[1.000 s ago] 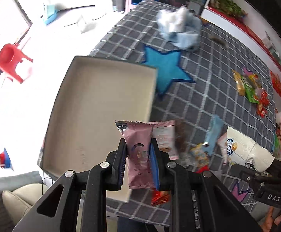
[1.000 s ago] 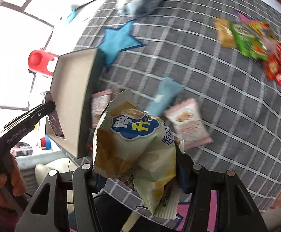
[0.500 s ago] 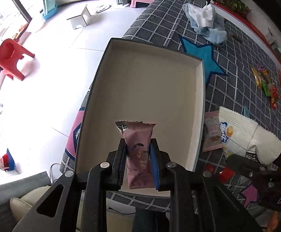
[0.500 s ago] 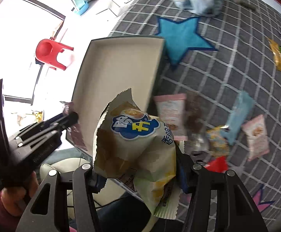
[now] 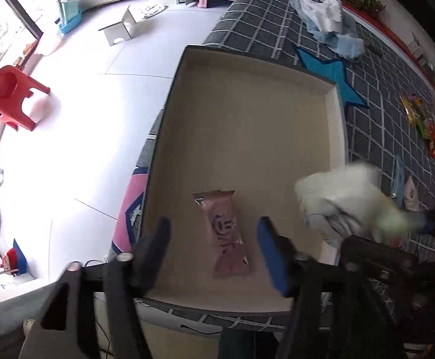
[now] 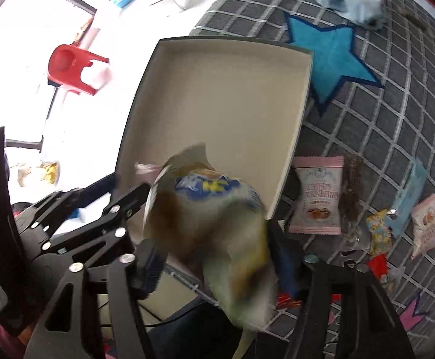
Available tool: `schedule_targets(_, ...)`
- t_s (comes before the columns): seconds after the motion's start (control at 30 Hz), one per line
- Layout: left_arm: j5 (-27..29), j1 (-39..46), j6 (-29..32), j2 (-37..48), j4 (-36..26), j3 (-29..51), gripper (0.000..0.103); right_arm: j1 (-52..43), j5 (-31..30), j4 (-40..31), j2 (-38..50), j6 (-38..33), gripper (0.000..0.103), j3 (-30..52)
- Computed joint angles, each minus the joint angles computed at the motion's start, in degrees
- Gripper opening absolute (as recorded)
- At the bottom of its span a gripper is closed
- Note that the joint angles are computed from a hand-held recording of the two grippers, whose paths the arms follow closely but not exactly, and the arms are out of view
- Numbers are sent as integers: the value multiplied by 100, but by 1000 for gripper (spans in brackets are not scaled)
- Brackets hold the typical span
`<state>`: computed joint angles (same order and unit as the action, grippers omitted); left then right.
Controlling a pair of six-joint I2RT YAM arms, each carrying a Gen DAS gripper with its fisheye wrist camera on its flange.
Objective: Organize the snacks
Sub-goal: 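Carry both snacks over the beige box and open both tools to drop them, then withdraw both tools from the box back over the bed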
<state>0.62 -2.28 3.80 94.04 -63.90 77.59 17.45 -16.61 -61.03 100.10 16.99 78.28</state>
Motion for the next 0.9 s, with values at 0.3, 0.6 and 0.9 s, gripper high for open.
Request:
schedule_targets(0.3, -64, -1142, -747, -489, 26, 28, 79, -1323, 168, -225, -851, -660, 103, -933)
schedule_targets(0.6, -813, -4772, -2947, 837, 706, 1213, 80, -5871, 675, -628, -1766, -3390, 103, -1778)
schedule_targets(0.9, -1942, -6044, -3774, 4823, 214, 5441, 80, -8323, 1248, 242, -680, -5917, 103, -1760)
